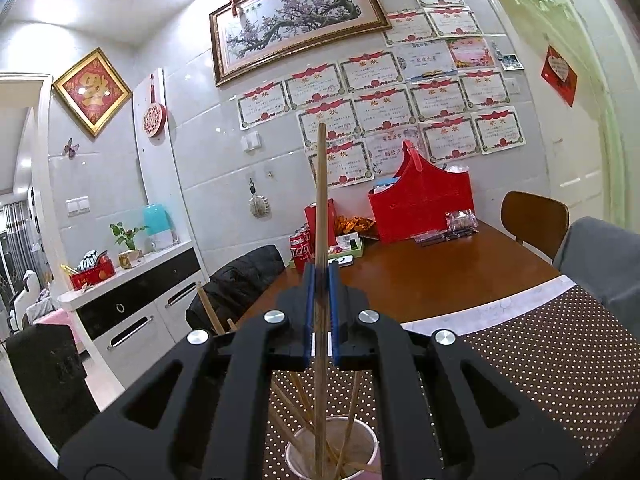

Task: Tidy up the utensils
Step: 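Lower both chopsticks into the cup and open both grippers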

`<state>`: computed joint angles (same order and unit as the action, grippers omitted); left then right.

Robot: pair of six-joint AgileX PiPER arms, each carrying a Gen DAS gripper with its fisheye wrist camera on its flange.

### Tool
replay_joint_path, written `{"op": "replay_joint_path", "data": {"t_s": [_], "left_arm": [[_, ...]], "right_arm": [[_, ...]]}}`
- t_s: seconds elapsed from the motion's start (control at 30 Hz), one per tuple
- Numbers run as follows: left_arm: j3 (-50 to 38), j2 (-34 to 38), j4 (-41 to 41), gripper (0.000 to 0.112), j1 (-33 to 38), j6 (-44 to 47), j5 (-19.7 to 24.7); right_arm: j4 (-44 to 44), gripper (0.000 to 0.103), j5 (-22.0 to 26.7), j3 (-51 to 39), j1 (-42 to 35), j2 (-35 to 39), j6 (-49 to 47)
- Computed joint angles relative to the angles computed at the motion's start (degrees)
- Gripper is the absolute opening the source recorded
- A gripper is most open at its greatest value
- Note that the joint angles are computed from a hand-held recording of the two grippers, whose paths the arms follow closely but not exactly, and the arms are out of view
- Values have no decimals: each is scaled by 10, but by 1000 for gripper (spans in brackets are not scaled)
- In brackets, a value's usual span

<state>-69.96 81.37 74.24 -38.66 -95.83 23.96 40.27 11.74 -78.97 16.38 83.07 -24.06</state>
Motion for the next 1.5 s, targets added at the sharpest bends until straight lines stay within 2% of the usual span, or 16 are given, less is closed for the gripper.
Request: {"op": "replay_joint_path", "data": {"t_s": [0.1, 0.13, 0.17, 0.2, 0.33, 0.4, 0.5, 0.57, 0.67, 1.03, 1.37, 1.5], "left_arm": [[2, -6, -26, 10, -3, 35, 3], [0, -7, -38, 15, -4, 49, 8], [1, -9, -44, 26, -7, 56, 13], [3, -12, -44, 31, -11, 57, 21], [16, -36, -77, 33, -20, 93, 38], [21, -50, -89, 43, -25, 105, 51], [17, -63, -102, 52, -41, 122, 104], [-8, -54, -133, 56, -54, 159, 178], [-36, -44, -162, 56, -56, 190, 254], [-46, -58, -211, 56, -21, 237, 283], [-42, -60, -211, 56, -33, 232, 289], [-41, -62, -217, 56, -37, 233, 292]], "right_arm": [[-22, 7, -4, 0, 6, 0, 14], [-26, 7, -5, 0, 7, 0, 15], [-39, 7, -7, 0, 9, 0, 24], [-47, 7, -9, 1, 11, 0, 31], [-67, 7, -12, 3, 14, 1, 50], [-76, 7, -14, 5, 16, 2, 58], [-117, 7, -16, 8, 20, 3, 94], [-140, 7, -15, 15, 23, 2, 116], [-170, 7, -14, 21, 29, -1, 144], [-279, 7, -9, 41, 46, -4, 242], [-348, 7, 7, 60, 58, -13, 299], [-409, 7, 10, 76, 64, -27, 363]]}}
